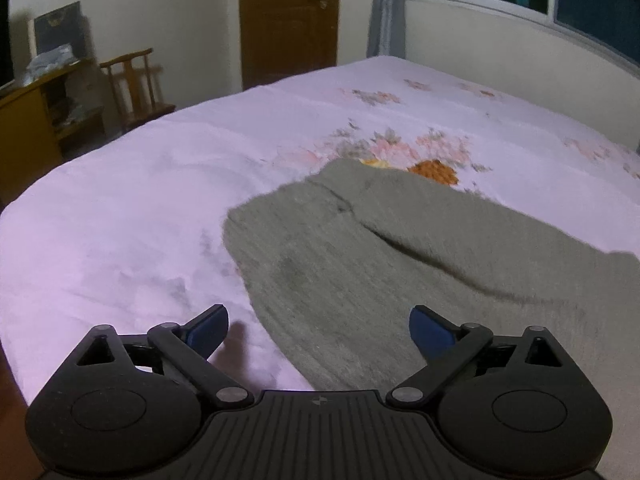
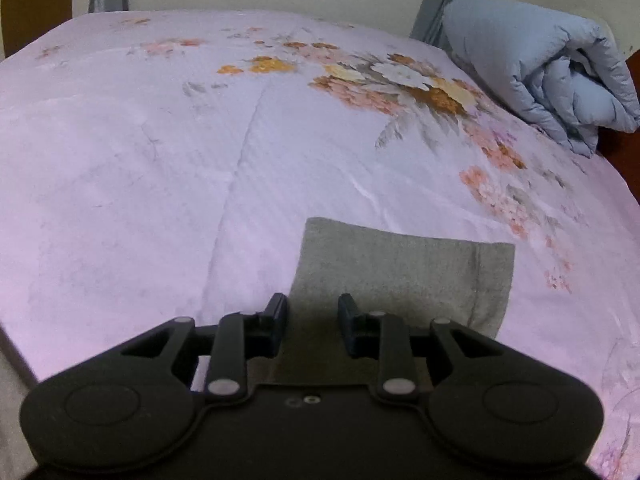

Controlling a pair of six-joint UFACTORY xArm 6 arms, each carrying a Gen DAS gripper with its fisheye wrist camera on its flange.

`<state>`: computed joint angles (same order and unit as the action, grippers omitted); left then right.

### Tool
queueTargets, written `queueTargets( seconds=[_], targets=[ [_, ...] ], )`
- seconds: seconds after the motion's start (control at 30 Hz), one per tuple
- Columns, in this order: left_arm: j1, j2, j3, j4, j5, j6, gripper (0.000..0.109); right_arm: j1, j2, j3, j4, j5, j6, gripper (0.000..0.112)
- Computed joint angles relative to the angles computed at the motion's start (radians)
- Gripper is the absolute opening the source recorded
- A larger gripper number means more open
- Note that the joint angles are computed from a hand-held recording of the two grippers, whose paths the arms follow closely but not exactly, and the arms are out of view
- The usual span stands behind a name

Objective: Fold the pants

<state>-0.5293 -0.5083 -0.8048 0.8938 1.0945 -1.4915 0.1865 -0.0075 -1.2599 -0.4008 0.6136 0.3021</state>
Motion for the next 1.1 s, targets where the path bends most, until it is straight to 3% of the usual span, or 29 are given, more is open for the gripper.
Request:
queueTargets(
  seconds=[0.03, 0.07, 0.23, 0.3, 0.43, 0.63, 0.8, 0.93, 1.1],
  targets=[
    [-0.005, 0.001, 0.002, 0.003, 0.001, -0.001, 0.098, -0.005, -0.007, 0.008, 0.045, -0.008, -0.028, 0.002],
    [-0.008, 0.003, 0.001, 0.005, 0.001, 0.001, 0.098, -0.012, -0.022, 0.022, 0.069, -0.024, -0.037, 0.0],
    [0.001, -0.027, 0.021, -0.015, -0.079, 0.066, 0.098, -0.067, -0.205, 0.16, 0.116, -0.158, -0.038, 0.0],
    [0.037, -0.022, 0.027, -0.122, -0.155, 0.164, 0.1, -0.099, -0.301, 0.214, 0.166, -0.18, -0.07, 0.0],
    [0.121, -0.062, 0.085, -0.271, -0.292, 0.241, 0.103, -0.192, -0.485, 0.296, 0.349, -0.184, -0.163, 0.0],
    [0.139, -0.028, 0.026, -0.385, -0.271, 0.425, 0.103, -0.361, -0.713, 0.407, 0.614, -0.111, -0.343, 0.0],
    [0.18, -0.028, 0.026, -0.489, -0.304, 0.558, 0.103, -0.488, -0.857, 0.528, 0.783, -0.027, -0.436, 0.0],
    [0.179, -0.023, 0.018, -0.501, -0.296, 0.579, 0.103, -0.607, -1.004, 0.686, 0.957, 0.04, -0.477, 0.0],
    [0.177, -0.017, 0.011, -0.494, -0.286, 0.576, 0.103, -0.801, -1.093, 0.824, 1.161, 0.195, -0.475, 0.0]
  ],
)
